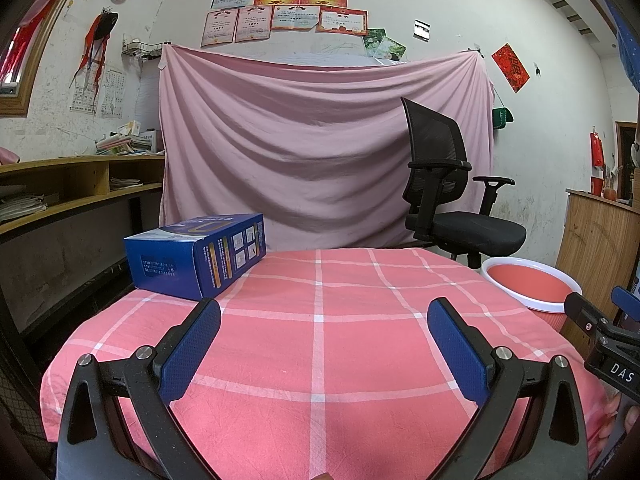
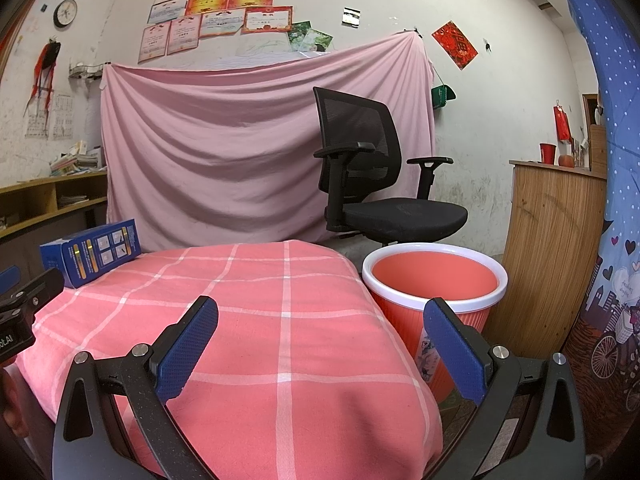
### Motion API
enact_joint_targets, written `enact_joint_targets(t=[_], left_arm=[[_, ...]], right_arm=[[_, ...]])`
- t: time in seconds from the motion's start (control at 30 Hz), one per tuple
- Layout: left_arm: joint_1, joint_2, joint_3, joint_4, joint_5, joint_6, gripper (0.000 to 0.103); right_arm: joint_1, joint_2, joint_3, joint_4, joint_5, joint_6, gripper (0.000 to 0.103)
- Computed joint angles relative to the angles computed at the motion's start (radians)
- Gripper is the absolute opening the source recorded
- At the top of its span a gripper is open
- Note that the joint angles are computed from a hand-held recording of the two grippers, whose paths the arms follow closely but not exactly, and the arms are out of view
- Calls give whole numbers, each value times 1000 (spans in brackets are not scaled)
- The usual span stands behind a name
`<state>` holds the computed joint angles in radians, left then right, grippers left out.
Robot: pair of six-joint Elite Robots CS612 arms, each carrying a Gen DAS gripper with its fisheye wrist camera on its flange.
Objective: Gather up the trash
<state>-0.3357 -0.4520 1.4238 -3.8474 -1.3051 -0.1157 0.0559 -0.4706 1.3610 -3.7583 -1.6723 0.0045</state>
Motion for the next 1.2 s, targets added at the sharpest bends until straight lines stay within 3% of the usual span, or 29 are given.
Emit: enact_joint_targets(t=[0.63, 1.2], left_arm=[[0, -2, 1, 0, 1, 4, 101], [-4, 4, -13, 23, 59, 35, 101]], right_arm=[[1, -1, 0, 1, -1, 1, 103], [1, -2, 1, 3, -1, 3, 103]])
